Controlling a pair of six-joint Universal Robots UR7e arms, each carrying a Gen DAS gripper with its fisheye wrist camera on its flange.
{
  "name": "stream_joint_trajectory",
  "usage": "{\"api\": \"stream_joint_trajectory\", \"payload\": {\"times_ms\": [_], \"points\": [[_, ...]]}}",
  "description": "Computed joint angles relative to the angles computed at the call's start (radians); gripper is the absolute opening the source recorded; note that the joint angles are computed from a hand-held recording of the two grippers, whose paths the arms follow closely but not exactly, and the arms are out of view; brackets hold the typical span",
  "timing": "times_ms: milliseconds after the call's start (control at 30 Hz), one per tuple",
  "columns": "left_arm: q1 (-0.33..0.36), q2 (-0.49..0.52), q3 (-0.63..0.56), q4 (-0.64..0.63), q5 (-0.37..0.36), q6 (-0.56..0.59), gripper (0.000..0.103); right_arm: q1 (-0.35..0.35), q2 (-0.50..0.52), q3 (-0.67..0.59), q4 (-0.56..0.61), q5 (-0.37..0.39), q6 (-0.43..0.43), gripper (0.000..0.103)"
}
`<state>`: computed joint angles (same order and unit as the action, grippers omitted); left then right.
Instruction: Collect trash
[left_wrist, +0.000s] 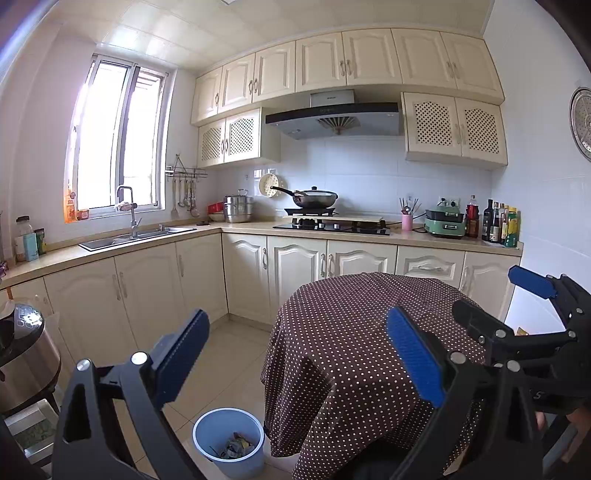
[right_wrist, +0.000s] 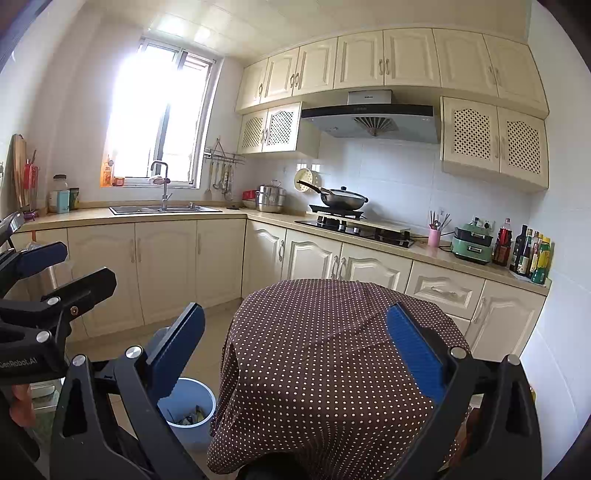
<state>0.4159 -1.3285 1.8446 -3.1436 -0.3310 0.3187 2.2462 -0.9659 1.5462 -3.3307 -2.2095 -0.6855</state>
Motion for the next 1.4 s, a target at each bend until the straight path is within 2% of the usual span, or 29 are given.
{"api": "stream_joint_trajectory", "payload": {"times_ms": [1400], "points": [[-0.003,0.003,0.001,-0.005,0.000,-0.001,0.095,0.012,0.000,0.004,0.010,-0.015,0.024,0.096]]}}
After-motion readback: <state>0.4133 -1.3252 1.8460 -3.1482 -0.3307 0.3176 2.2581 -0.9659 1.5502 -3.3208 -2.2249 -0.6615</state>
